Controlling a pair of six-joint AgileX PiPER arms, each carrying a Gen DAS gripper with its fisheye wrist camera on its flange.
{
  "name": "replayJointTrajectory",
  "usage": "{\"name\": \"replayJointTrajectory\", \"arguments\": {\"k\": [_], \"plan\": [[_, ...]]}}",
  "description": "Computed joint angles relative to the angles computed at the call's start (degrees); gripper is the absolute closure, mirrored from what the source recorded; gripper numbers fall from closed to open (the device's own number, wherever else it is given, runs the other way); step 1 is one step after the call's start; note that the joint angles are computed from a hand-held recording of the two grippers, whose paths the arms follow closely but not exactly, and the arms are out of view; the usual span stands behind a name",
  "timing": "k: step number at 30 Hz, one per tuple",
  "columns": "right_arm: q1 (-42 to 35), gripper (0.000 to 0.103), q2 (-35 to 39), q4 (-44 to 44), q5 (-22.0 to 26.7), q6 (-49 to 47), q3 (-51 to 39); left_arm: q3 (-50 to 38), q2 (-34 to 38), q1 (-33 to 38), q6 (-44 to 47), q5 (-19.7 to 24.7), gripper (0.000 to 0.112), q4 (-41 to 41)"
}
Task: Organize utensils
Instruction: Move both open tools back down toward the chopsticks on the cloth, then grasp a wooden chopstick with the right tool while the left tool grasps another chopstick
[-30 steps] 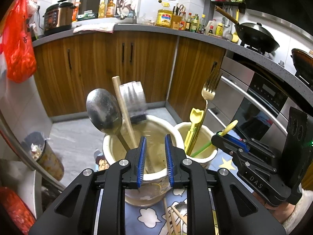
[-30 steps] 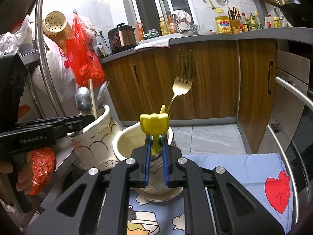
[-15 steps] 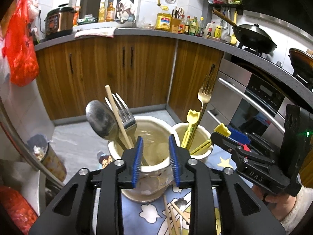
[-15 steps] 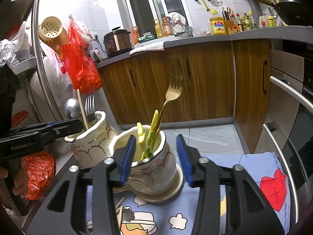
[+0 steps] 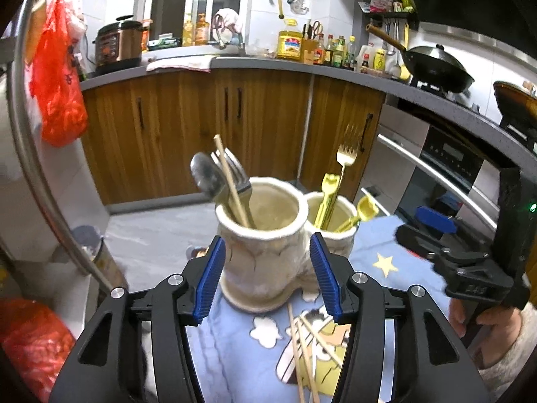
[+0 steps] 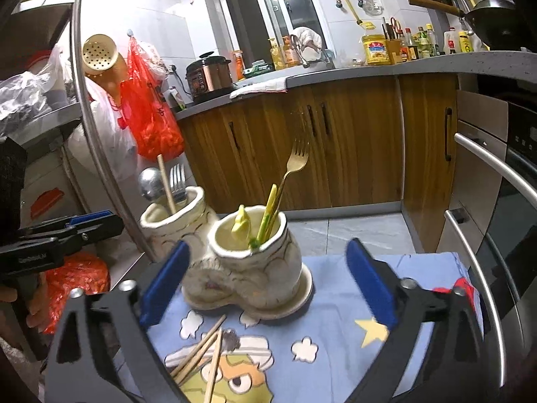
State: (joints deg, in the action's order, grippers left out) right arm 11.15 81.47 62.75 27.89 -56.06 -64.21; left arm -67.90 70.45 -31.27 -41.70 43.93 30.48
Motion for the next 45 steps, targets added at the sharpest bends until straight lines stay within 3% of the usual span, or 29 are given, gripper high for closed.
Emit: {"name": "replayJointTrajectory", "arguments": {"k": [2, 3, 8, 17, 22, 27, 30, 35, 40, 45], "plan": [[-0.11, 0.006, -1.52, -2.29, 0.61, 1.13, 1.50, 2.19, -1.32, -2.90, -4.82, 2.35, 0.027, 4.67], [0.01, 0.006, -2.18, -4.74, 0.92, 2.74, 2.14, 3.58, -2.14, -4.39, -7.83, 3.03, 0.020, 7.55], [0.52, 0.006, -3.52, -13.10, 3.12, 8.74, 4.40, 9.61, -4.82, -7.04, -11.84, 4.35, 0.020, 8.74], [6.46, 0.006, -1.58, -26.27, 5.00, 17.56, 7.40, 21.17, -5.52, -5.92, -20.97, 0.13, 0.020, 7.61], [10.21, 0.006, 1.69, -31.83, 8.06, 22.90, 5.69, 23.55, -3.94, -9.02, -26.79, 1.73, 0.020, 13.56], [14.30, 0.023, 2.33, -36.73, 7.16, 26.53, 5.73, 23.87, -2.33, -10.08, -25.60, 0.48, 0.020, 13.23], [15.73, 0.042, 2.98, -37.63, 8.39, 26.71, 5.36, 23.43, -1.27, -11.33, -26.23, 1.68, 0.022, 14.00], [17.97, 0.068, 3.61, -41.90, 9.18, 29.39, 5.12, 24.03, -2.28, -8.62, -23.15, -1.15, 0.022, 10.45], [18.55, 0.075, 2.87, -42.93, 11.07, 29.40, 5.33, 24.27, -2.69, -7.46, -21.40, -2.54, 0.022, 8.72], [19.53, 0.078, 2.43, -45.38, 9.54, 30.96, 6.24, 24.10, -2.30, -7.30, -19.52, -3.45, 0.022, 7.34]]}}
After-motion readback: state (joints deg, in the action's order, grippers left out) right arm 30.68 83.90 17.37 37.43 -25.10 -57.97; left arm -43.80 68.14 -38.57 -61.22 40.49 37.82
